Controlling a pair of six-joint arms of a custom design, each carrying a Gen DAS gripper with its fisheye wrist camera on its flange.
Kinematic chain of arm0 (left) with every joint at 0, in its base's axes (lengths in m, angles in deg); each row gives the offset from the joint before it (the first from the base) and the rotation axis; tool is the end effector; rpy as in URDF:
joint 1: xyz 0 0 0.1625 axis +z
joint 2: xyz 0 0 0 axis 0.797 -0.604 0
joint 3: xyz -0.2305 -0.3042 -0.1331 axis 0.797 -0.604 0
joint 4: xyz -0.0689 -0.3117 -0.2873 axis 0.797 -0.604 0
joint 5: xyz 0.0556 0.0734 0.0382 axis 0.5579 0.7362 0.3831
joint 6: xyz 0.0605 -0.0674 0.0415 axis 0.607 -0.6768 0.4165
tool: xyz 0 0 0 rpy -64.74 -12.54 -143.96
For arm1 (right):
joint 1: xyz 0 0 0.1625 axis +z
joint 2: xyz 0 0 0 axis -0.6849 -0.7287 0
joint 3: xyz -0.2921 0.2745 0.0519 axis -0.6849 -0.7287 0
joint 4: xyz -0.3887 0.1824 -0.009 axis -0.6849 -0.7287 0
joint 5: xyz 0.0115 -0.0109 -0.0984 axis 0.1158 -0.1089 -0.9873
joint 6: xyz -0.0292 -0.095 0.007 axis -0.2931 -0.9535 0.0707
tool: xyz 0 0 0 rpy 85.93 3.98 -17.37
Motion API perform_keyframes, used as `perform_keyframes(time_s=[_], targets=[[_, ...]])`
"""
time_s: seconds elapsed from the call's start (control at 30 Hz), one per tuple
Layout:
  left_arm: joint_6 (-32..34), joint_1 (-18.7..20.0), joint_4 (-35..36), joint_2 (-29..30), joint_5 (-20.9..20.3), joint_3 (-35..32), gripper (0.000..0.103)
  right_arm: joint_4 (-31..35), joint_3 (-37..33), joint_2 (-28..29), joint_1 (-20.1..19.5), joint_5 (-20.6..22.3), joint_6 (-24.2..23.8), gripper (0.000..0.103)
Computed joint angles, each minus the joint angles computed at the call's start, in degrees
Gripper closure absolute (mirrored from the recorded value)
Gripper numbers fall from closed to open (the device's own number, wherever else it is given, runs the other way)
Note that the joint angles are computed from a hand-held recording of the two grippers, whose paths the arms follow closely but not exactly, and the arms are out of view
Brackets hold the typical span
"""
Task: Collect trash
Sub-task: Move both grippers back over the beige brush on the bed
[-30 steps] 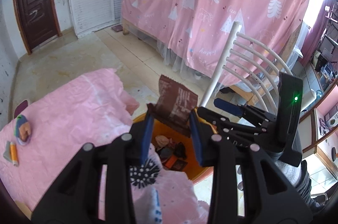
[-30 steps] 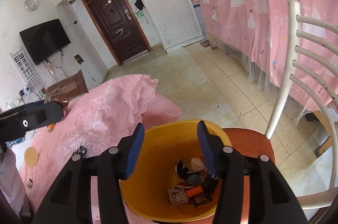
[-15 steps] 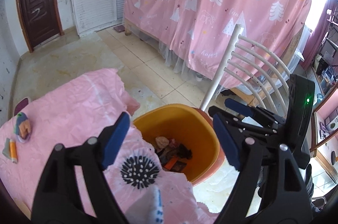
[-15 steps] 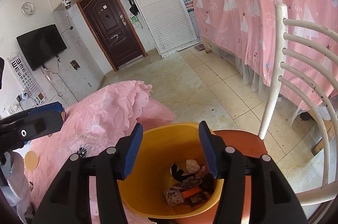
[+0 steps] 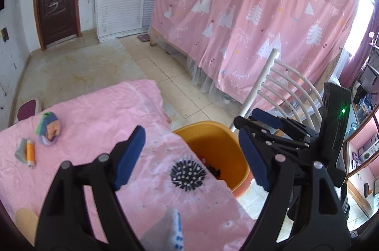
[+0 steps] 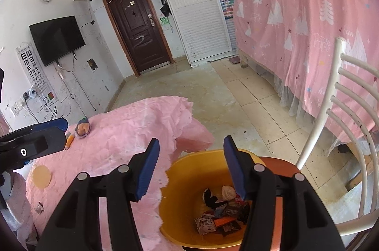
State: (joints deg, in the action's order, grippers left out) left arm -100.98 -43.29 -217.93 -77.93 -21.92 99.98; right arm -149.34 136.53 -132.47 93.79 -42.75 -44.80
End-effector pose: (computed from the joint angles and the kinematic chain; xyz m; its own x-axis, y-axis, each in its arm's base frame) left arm -0.4219 -0.2729 0.0468 -0.7792 0.3615 -0.5120 0.5956 0.6816 -0.4251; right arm -0.0181 -0.2878 0.3926 -0.8510 -0.2332 0.4705 -0.5021 0.6235 -0.5992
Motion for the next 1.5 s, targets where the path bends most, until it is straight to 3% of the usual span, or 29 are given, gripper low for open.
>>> perform_keyframes(time_s=[0.27, 0.7, 1.1, 1.3, 1.5], targets=[[-9.18, -3.30, 8.44, -10.10, 2.95, 6.60, 0.023, -6.65, 2.53, 3.80, 14.59, -9.18, 4.53, 0.037], [-23.52, -8.47, 24.75, -25.76, 6.08, 14.12, 0.020, -17.96, 4.76, 15.67, 35.85, -23.15, 11.12, 0.033], [-40.21, -13.05, 47.33, -40.63, 6.21, 18.36, 0.015, -25.71, 4.61, 27.60, 47.02, -30.36, 14.75, 0.030], [-49.04, -15.14, 59.57, -48.49, 4.07, 20.20, 0.015, -29.33, 4.16, 33.88, 50.78, -32.62, 16.55, 0.029], [-53.18, -16.30, 65.58, -54.00, 1.70, 22.15, 0.015, -31.59, 3.38, 39.00, 53.42, -34.49, 17.36, 0.029]])
